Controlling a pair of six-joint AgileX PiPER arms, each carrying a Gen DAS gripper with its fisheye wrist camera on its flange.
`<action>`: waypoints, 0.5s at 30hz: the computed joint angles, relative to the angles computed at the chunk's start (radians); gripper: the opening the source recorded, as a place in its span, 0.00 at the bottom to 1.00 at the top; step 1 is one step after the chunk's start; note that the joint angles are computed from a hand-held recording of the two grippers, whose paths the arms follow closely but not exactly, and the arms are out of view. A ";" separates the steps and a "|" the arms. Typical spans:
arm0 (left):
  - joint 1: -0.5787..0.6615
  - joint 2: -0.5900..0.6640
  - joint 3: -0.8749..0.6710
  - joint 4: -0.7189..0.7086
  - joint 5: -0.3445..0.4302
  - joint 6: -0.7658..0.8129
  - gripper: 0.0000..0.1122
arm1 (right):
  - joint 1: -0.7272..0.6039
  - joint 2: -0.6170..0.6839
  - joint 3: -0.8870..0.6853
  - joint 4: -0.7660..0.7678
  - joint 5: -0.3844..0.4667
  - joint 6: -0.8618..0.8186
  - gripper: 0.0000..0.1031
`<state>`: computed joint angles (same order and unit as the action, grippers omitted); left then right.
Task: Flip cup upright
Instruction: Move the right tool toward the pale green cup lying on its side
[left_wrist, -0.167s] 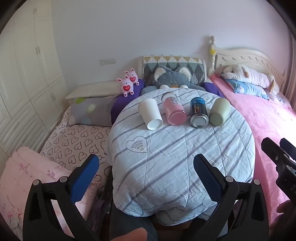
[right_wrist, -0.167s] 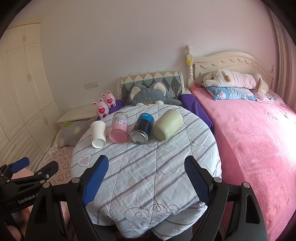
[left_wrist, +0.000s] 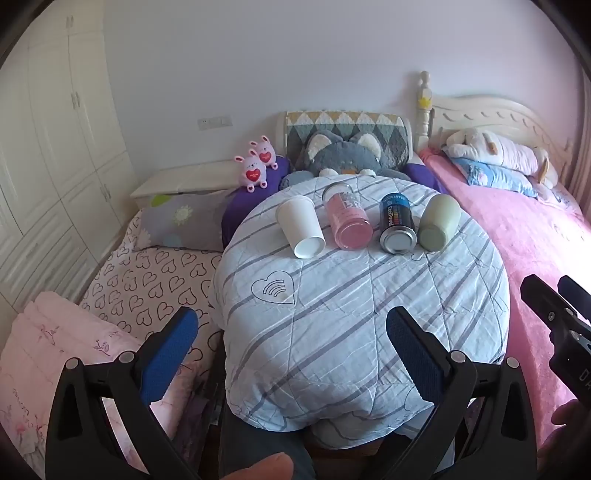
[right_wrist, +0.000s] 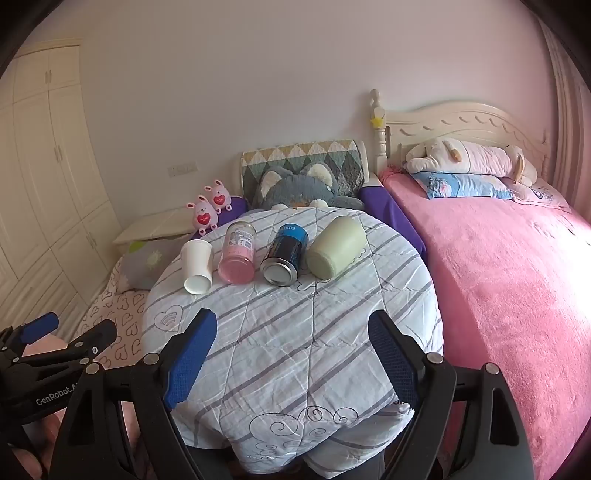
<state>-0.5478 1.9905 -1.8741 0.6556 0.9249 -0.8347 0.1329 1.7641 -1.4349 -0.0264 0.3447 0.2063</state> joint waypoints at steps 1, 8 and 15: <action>0.000 0.001 -0.001 0.000 0.001 0.001 0.92 | 0.000 0.000 0.000 0.000 0.000 0.000 0.83; 0.000 0.001 -0.003 -0.002 0.003 0.004 0.92 | 0.006 0.003 -0.012 -0.023 0.014 0.021 0.83; 0.030 0.004 0.020 -0.015 -0.028 0.019 0.92 | 0.000 0.034 -0.032 0.003 0.017 -0.006 0.83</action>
